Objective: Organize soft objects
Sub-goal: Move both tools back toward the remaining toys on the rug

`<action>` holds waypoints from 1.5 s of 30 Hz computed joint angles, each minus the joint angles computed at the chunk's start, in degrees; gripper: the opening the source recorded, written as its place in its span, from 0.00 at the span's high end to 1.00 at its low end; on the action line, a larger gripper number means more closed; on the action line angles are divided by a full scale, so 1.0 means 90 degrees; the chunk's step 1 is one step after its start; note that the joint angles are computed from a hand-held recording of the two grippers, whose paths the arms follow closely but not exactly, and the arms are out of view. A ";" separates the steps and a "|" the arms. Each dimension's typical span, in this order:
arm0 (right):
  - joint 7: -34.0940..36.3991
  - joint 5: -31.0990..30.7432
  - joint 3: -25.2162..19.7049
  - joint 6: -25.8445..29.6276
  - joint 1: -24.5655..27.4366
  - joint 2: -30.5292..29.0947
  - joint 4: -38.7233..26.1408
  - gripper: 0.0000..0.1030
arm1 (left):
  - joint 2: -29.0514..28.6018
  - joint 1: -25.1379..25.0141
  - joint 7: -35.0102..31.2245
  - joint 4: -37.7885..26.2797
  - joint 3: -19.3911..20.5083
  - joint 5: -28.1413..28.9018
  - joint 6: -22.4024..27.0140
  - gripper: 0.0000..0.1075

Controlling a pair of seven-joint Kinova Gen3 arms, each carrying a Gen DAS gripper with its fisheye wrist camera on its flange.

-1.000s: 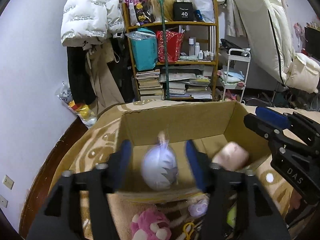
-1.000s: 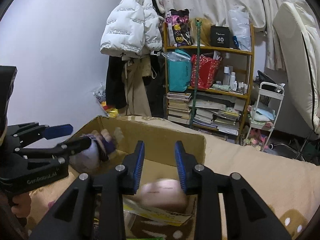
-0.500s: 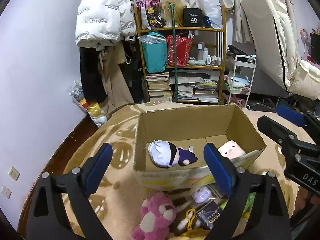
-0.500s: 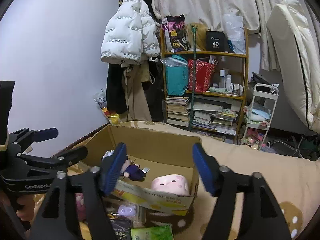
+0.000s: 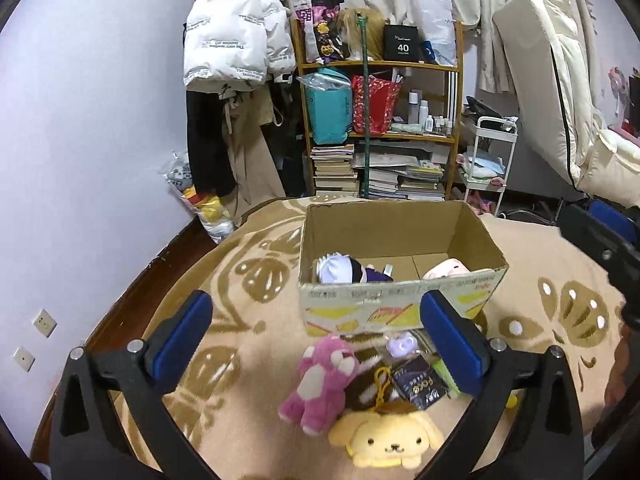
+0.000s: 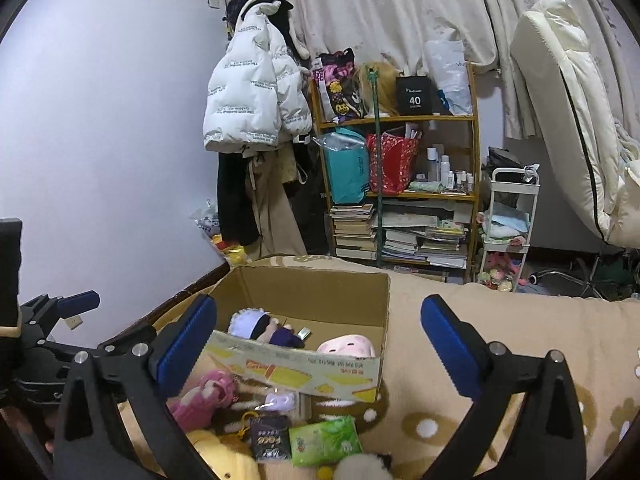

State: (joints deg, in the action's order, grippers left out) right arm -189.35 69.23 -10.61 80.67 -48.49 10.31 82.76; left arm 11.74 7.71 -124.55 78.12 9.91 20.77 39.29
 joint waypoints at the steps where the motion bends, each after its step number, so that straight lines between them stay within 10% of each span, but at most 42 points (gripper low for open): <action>1: -0.0011 0.0021 -0.0026 0.0088 -0.0057 0.0001 -0.0020 0.00 | -0.0050 -0.0048 -0.0033 0.0048 -0.0004 0.0049 0.0032 0.05; 17: -0.0535 -0.0239 -0.0284 0.1245 -0.0762 -0.0001 -0.0132 0.00 | -0.0320 -0.0130 -0.0323 0.0345 -0.0194 -0.0052 0.0595 0.05; 45: -0.0767 -0.1004 -0.0137 0.0957 -0.0561 0.0109 -0.0049 0.00 | 0.0195 0.0006 -0.0207 -0.0023 -0.0135 -0.0332 0.1442 0.05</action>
State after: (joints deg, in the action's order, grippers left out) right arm -196.25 60.19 -11.85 89.28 -53.54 11.29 82.32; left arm 13.50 7.76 -126.41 77.92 8.69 17.79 52.26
